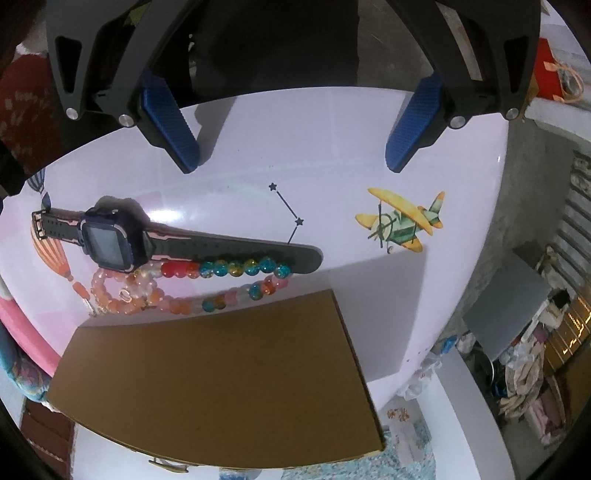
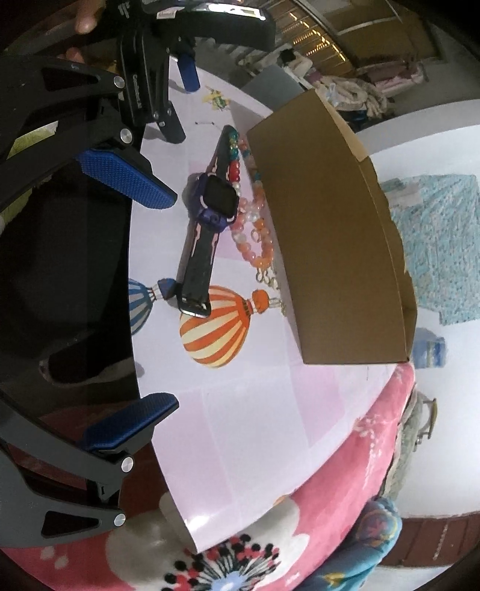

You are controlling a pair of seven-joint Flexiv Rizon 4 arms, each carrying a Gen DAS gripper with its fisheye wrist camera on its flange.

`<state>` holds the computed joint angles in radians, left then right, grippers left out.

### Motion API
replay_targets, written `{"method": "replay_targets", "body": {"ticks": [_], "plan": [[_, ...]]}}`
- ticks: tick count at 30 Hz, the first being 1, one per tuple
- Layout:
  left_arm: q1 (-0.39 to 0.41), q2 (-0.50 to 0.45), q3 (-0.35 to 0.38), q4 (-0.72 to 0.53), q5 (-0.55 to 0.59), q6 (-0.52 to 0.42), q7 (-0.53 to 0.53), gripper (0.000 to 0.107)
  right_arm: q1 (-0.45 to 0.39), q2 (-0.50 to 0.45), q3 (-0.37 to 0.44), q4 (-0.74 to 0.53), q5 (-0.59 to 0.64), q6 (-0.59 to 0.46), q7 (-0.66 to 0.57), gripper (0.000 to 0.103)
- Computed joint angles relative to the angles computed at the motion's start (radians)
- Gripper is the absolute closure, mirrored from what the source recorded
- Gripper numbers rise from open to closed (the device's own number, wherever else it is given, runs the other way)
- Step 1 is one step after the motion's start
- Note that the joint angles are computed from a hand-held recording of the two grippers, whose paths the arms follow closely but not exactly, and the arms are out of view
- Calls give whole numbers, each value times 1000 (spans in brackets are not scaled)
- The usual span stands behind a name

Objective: Organize jewelry
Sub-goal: 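Move the left tool toward the multicolour glass-bead bracelet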

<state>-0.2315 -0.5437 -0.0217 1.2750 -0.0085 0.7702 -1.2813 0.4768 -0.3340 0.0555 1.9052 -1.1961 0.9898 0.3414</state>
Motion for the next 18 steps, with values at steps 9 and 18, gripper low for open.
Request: {"method": "replay_targets", "body": {"ticks": [9, 18], "plan": [[36, 0, -27, 15, -79, -14, 29, 8, -20, 8, -8, 16, -34, 60, 25, 7], [45, 34, -53, 102, -99, 159, 139, 8, -62, 34, -18, 45, -168, 143, 144, 8]]}}
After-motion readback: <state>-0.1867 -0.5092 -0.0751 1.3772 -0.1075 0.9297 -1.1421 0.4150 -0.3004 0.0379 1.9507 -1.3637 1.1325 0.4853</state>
